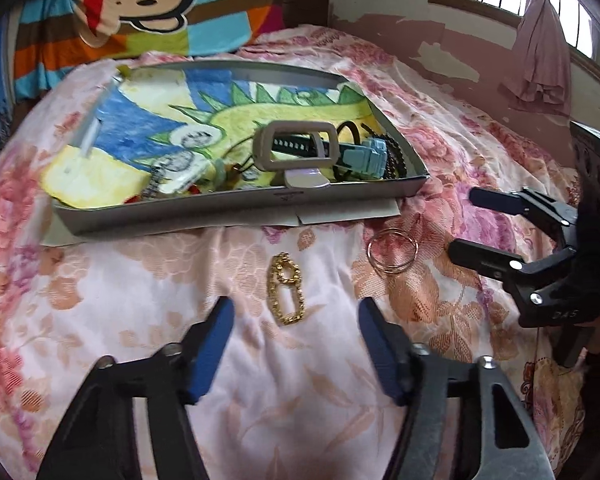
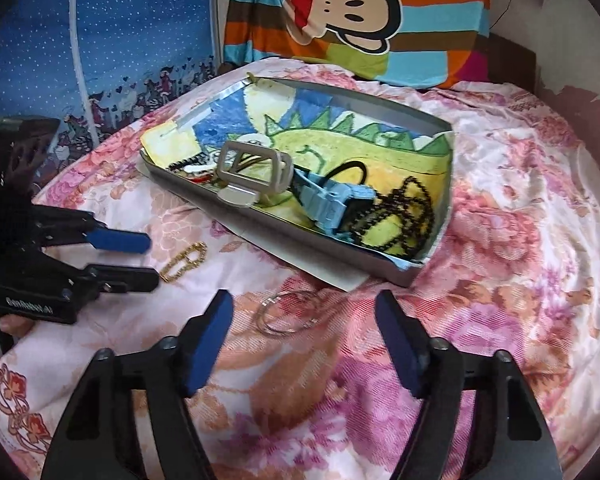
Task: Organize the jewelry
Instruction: 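Grasp the gold chain bracelet with the left tool while the right tool grasps the silver rings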
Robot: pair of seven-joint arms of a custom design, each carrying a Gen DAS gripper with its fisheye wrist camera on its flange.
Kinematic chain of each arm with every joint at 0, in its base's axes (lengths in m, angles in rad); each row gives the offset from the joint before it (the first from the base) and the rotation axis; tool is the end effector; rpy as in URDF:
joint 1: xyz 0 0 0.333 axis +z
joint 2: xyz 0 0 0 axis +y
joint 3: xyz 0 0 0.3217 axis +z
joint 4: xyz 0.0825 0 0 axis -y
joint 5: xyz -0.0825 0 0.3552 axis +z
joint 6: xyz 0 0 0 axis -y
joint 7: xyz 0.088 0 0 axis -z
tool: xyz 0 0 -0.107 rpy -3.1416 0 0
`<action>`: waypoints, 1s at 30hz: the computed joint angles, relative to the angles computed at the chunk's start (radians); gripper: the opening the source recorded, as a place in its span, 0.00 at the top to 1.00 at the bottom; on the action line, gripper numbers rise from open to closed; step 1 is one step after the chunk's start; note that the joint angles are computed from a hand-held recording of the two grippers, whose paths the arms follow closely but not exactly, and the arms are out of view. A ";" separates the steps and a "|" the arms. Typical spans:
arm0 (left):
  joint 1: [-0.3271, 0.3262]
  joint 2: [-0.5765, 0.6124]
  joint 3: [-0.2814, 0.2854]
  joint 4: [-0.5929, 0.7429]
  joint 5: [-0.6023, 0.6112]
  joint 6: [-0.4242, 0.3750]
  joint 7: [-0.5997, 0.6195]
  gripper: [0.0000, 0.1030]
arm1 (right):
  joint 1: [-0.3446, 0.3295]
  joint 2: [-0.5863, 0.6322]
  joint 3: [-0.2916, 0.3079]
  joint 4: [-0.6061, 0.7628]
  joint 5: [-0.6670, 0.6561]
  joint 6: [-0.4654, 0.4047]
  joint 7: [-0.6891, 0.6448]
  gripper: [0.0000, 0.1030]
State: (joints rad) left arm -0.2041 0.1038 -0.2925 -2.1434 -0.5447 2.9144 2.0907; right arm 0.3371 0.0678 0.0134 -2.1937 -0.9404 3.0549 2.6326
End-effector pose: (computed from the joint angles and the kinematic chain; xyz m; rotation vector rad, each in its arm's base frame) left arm 0.5213 -0.2411 0.4514 -1.3836 2.3697 -0.9720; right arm 0.4929 0.2475 0.4486 -1.8523 1.5206 -0.6204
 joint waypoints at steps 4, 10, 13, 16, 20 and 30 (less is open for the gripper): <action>0.010 0.026 -0.013 0.039 -0.051 -0.043 0.060 0.55 | -0.011 0.024 0.025 -0.004 0.165 0.029 -0.165 0.40; -0.007 0.068 0.021 0.077 0.084 -0.092 -0.079 0.60 | 0.009 0.052 0.046 0.002 0.401 -0.011 -0.405 0.49; 0.000 0.087 0.023 0.092 0.124 -0.116 -0.130 0.68 | 0.039 0.065 0.029 0.021 0.431 -0.052 -0.437 0.49; 0.009 0.084 0.013 0.085 0.135 -0.109 -0.142 0.70 | 0.067 0.082 0.010 0.050 0.418 -0.115 -0.423 0.49; 0.003 0.084 0.020 0.081 0.190 -0.099 -0.189 0.75 | 0.087 0.105 0.007 0.098 0.401 -0.218 -0.414 0.49; 0.011 0.093 0.021 0.086 0.254 -0.100 -0.248 0.84 | 0.101 0.109 -0.003 0.113 0.331 -0.266 -0.314 0.62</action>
